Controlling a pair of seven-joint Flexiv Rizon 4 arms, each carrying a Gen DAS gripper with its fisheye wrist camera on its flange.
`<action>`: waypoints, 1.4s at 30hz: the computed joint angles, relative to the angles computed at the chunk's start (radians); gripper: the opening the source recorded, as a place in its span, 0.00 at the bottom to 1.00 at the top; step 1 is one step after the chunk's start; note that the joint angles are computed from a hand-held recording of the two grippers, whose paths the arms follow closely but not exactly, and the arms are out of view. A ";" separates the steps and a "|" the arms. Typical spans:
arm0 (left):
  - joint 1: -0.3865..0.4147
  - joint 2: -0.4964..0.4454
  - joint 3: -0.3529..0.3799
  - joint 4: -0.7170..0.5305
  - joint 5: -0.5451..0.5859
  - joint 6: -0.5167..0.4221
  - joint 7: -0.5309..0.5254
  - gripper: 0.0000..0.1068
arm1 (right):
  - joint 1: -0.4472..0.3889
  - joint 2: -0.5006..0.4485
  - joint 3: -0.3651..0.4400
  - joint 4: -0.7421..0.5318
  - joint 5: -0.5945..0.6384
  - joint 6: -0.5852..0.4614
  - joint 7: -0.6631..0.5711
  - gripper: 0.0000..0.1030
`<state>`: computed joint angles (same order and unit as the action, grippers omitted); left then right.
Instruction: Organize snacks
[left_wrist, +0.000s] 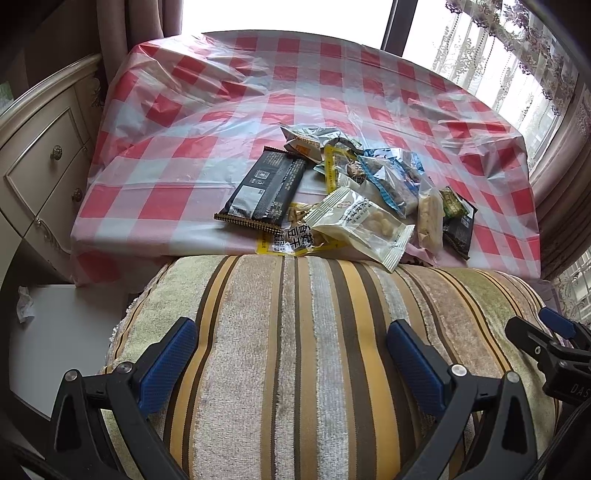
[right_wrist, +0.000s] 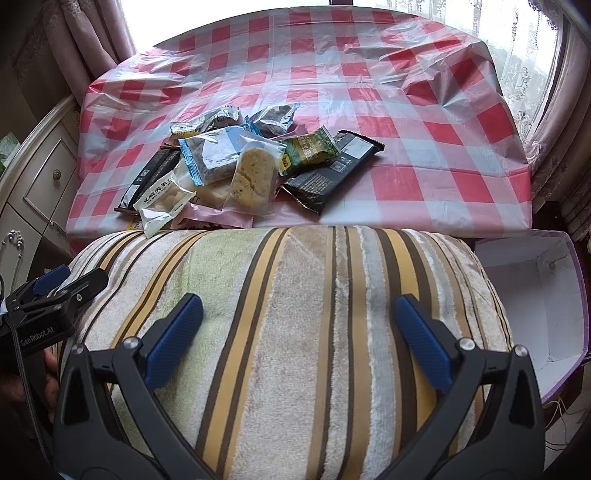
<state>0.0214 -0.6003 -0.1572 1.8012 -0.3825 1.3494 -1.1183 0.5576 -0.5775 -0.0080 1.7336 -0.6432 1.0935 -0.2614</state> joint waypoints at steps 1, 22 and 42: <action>0.000 -0.001 -0.001 0.000 0.000 0.001 -0.001 0.96 | 0.004 0.000 -0.005 0.001 -0.006 -0.001 0.005 1.00; 0.001 -0.005 -0.003 -0.003 0.003 0.006 -0.006 0.96 | 0.002 -0.007 0.003 -0.015 0.001 -0.026 -0.017 1.00; 0.001 -0.006 -0.003 -0.002 0.004 0.008 -0.007 0.96 | 0.003 -0.008 0.003 -0.016 0.001 -0.028 -0.018 1.00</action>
